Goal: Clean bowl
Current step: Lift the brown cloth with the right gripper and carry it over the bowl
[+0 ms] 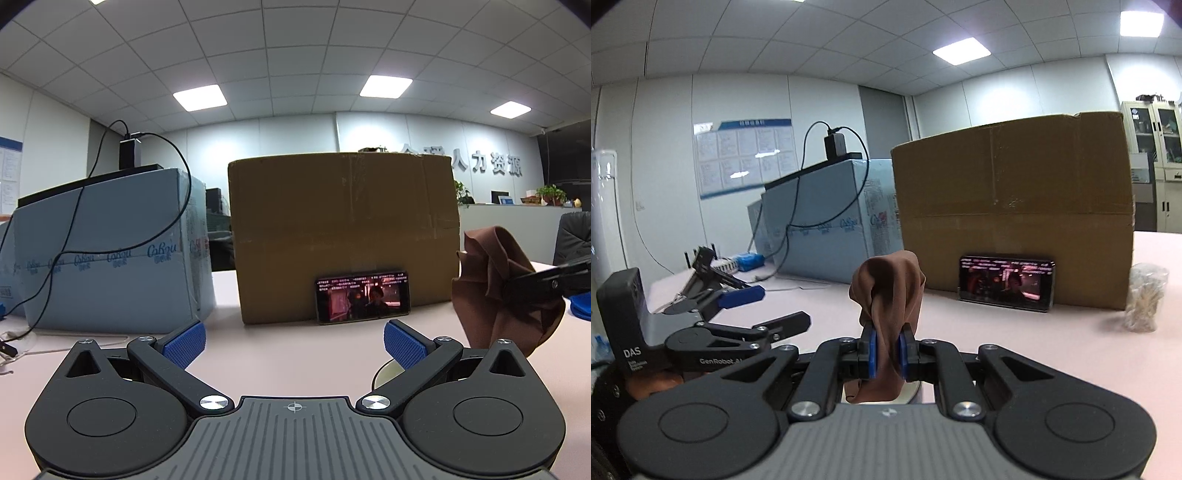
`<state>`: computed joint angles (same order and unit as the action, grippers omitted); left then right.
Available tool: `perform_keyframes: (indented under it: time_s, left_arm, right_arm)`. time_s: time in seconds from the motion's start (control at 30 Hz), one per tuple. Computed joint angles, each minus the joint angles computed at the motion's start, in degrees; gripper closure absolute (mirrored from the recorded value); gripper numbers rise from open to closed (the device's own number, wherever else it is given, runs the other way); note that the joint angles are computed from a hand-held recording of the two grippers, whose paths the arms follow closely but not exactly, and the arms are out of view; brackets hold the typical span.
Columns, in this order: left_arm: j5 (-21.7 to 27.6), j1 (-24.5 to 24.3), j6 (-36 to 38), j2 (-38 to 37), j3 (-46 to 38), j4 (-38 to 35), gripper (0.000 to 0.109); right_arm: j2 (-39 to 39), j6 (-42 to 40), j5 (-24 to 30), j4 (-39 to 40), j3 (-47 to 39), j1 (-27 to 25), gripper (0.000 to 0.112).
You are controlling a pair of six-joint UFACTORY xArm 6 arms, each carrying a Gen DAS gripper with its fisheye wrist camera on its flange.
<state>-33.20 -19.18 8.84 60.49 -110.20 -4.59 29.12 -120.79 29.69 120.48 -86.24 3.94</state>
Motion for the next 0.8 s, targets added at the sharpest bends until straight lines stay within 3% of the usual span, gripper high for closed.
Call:
perform_keyframes:
  time_s: [0.37, 0.7, 0.8]
  left_arm:
    - [0.09, 0.06, -0.35, -0.03, 0.07, 0.50, 0.006]
    - [0.61, 0.09, -0.37, 0.51, -0.99, 0.64, 0.006]
    - [0.65, 0.10, -0.38, 0.57, -1.08, 0.65, 0.006]
  right_arm:
    - [3.15, 6.99, -0.34, -6.91, -2.69, 0.58, 0.097]
    - [3.46, 6.20, -0.71, -6.93, -2.53, 1.26, 0.094]
    - [3.33, 5.43, -0.52, -6.40, -2.20, 1.25, 0.088]
